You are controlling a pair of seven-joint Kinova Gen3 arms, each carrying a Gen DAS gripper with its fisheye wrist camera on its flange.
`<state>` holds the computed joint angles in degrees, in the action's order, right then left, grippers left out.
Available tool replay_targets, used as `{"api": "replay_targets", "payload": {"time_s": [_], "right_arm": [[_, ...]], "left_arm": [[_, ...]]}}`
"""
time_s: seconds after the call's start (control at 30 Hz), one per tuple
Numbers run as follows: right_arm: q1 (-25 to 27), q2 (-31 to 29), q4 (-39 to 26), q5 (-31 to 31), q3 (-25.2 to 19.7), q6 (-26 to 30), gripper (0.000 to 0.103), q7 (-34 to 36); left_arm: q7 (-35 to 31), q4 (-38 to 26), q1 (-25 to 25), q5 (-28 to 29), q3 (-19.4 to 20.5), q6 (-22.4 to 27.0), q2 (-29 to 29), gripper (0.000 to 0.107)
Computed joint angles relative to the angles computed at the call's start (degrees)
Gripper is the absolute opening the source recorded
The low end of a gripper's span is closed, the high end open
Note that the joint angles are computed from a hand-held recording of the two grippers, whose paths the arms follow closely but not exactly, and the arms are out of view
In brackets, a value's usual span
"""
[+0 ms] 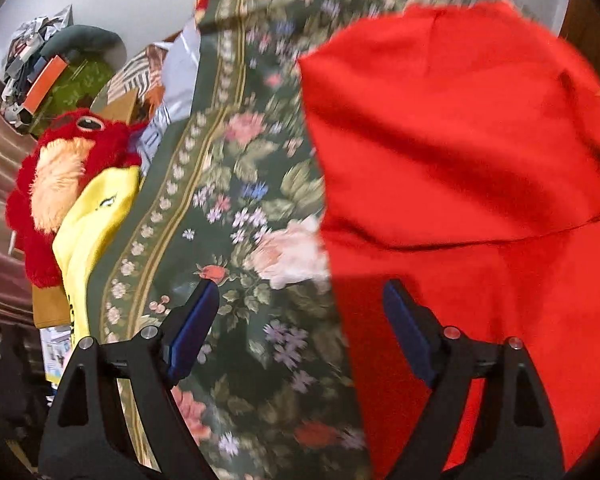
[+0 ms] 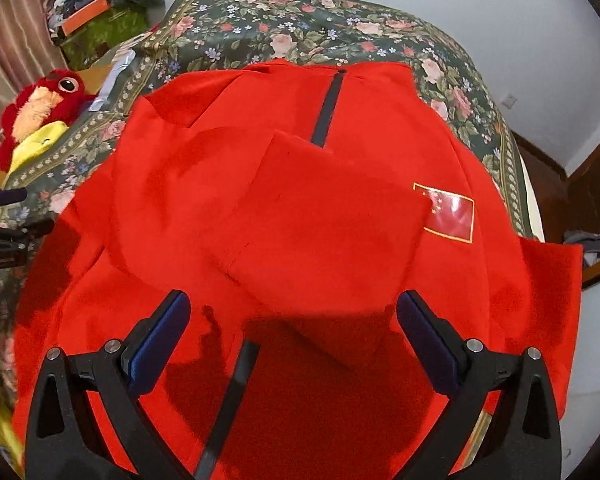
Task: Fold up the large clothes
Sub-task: 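Grasp the other red sleeve with the right tool, then fold the held sleeve across the jacket front with the right tool, release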
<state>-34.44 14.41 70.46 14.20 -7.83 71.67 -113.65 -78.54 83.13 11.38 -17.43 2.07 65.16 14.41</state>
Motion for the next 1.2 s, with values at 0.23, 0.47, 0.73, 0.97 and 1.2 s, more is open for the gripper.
{"api": "replay_targets", "payload": {"time_s": [0.23, 0.47, 0.73, 0.97, 1.2], "right_arm": [[-0.40, 2.58, 0.09, -0.22, 1.02, -1.03, 0.072, -0.50], [-0.14, 0.48, 4.02, -0.21, -0.34, -8.83, 0.017, 0.25], [-0.20, -3.44, 6.05, 2.85, 0.89, -11.90, 0.007, -5.03], [4.21, -8.82, 7.93, 5.36, 1.19, -9.98, 0.007, -11.45], [9.88, -13.06, 13.87, 2.90, 0.30, -9.39, 0.007, -14.92]], "left_arm": [[-1.48, 0.97, -2.94, 5.59, -0.21, -5.15, 2.52, 0.084], [0.09, -0.46, -3.63, 7.35, -0.88, -5.96, 4.21, 0.092], [4.37, -0.35, -3.21, 5.14, -2.06, -4.81, 3.79, 0.092], [6.04, -0.36, -4.63, 5.72, -2.21, -4.45, 3.37, 0.092], [8.99, -0.57, -3.65, 3.98, -2.33, -4.02, 3.71, 0.092]]}}
